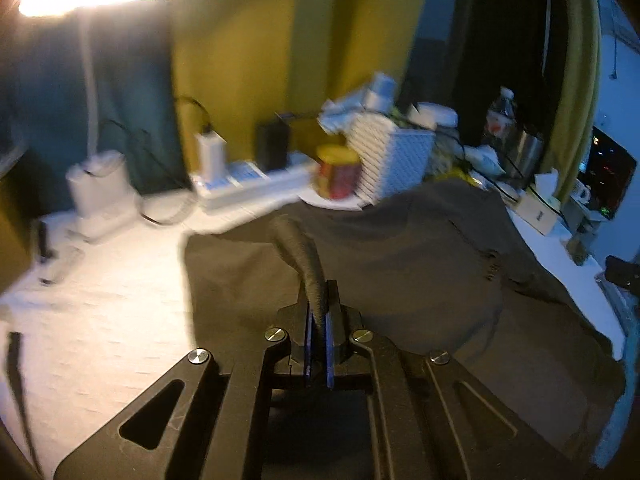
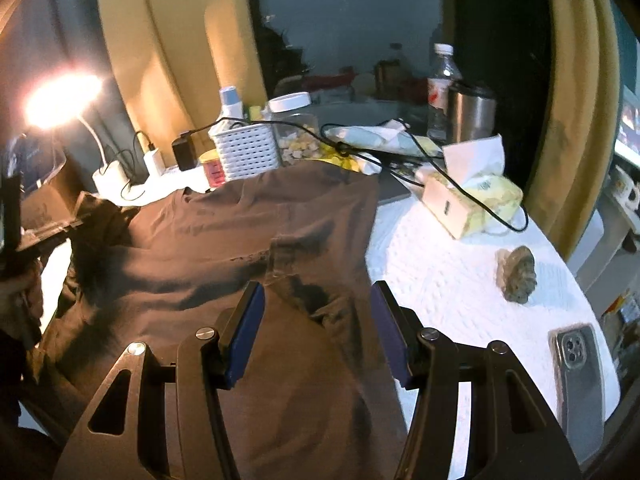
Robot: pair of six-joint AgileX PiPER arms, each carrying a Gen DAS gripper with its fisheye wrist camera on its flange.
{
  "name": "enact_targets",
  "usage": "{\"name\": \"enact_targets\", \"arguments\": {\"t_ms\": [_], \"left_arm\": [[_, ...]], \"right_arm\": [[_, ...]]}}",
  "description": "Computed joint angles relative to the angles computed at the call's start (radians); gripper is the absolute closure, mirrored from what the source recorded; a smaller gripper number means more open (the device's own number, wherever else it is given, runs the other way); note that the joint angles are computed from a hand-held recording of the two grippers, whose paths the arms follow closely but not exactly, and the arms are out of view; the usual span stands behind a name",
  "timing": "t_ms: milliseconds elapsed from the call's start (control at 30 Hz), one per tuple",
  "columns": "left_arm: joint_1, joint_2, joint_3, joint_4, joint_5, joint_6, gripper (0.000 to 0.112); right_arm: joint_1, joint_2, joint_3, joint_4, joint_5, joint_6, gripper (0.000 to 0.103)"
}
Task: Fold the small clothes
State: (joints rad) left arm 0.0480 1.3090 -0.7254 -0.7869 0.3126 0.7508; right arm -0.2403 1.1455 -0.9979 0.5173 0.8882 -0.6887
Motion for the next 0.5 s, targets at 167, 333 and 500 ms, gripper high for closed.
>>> {"name": "enact_targets", "arguments": {"t_ms": [167, 333, 500], "left_arm": [[-0.025, 0.063, -0.035, -0.024, 0.078, -0.02, 0.063], [0.074, -0.045, 0.01, -0.085, 0.205, 0.036, 0.034], [0.241, -0.135, 0.065, -0.021, 0.269, 0.044, 0.034]], "right_arm": [[-0.085, 0.02, 0.025, 0.063, 0.018, -0.077, 0.045], [-0.108, 0.051, 0.037, 0.087, 0.011, -0.103, 0.045], [-0.071, 0.085, 0.04, 0.087, -0.015, -0.095, 0.045]]}}
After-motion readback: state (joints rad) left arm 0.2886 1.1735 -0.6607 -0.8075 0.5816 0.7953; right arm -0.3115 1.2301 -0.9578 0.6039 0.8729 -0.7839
